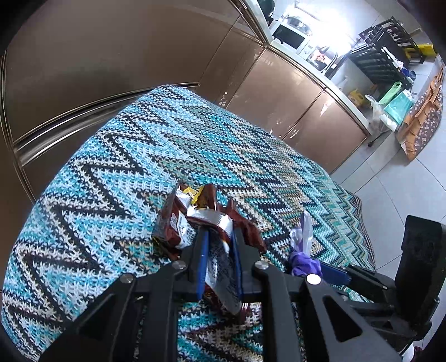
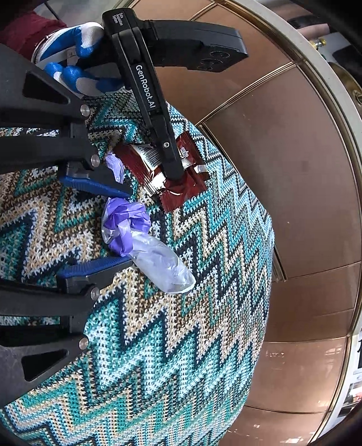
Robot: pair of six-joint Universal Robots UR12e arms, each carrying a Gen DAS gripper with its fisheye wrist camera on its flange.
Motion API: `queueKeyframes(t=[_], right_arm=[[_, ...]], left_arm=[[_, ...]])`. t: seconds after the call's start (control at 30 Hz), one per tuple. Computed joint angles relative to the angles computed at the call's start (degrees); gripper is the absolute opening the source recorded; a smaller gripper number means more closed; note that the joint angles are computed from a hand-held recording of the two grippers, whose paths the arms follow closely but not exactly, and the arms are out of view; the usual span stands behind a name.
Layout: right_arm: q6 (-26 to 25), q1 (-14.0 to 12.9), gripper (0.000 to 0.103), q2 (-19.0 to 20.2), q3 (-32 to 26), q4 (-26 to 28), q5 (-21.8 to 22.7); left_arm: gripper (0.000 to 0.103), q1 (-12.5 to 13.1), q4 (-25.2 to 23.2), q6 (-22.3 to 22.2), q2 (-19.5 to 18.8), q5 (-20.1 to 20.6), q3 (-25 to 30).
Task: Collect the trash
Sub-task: 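Grasp the brown chip wrapper with left tool while right tool grasps purple glove, then carry the chip wrapper and purple glove over the black-lined trash bin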
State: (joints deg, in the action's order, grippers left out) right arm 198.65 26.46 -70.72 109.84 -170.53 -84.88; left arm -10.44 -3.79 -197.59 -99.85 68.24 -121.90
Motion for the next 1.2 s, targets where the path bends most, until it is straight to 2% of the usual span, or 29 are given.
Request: queueKeyframes(t=[0.17,0.37,0.7,1.0,1.2], right_arm=[[-1.04,-0.28,0.037,-1.08,1.22,-0.48,0.59],[-1.54,-0.38,0.036,-3.28,3.76,-1.53,0.86],[-0.74,-0.19,0.036,-9.67,9.21,-1.96,-3.21],[1.32,0.68,0.036,-15.51,13.86,-2.13,-7.83],[2.33,1.84,0.036,-17.49,15.43,-3.08,-9.81]], left_arm=[[0.014,-0.12,-0.22,0.26,0.12,0.43,0.04],[0.013,-1.46,-0.63,1.28,-0.15,2.96,0.86],[0.006,-2.82,0.28,2.48,0.39,6.11,1.12],[0.005,-5.36,0.54,5.12,3.99,8.72,-0.15],[0.005,-8.88,0.77,8.4,7.55,12.6,-1.45]])
